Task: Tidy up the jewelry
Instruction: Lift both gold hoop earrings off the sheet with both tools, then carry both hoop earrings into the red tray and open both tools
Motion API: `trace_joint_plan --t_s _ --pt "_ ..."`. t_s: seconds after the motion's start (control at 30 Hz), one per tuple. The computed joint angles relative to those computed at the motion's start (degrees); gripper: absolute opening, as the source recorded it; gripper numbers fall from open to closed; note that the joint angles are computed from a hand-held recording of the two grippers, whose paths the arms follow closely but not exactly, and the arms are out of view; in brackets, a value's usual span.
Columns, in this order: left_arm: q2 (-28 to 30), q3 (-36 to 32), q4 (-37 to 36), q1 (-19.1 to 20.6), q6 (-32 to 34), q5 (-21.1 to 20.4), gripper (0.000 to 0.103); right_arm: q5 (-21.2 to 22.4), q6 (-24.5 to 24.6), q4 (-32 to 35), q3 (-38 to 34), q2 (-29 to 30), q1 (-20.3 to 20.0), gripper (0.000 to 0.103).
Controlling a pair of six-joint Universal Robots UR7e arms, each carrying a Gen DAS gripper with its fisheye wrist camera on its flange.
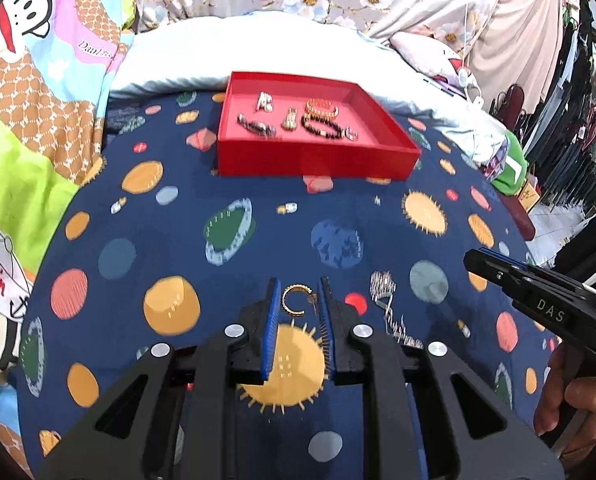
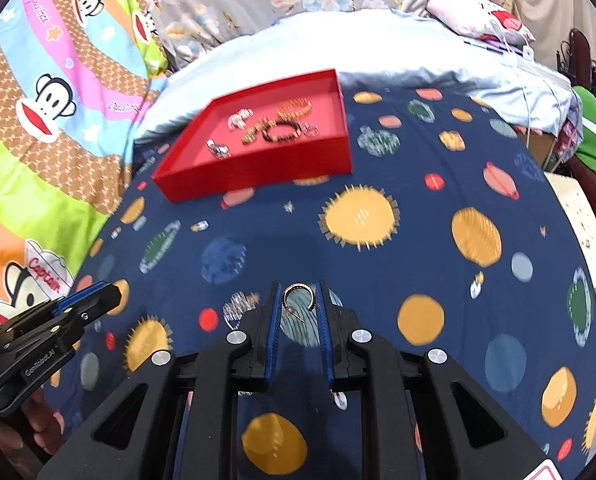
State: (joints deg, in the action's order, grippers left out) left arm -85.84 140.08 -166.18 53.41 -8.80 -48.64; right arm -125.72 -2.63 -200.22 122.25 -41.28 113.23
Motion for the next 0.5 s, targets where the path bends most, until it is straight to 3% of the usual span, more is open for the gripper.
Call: trace_joint_plan --t_s 0.5 --pt "7.1 -9.6 -11.0 1.3 10.9 0.7 0.018 3.1 -7.7 1.4 -11.1 1.7 0.7 0.016"
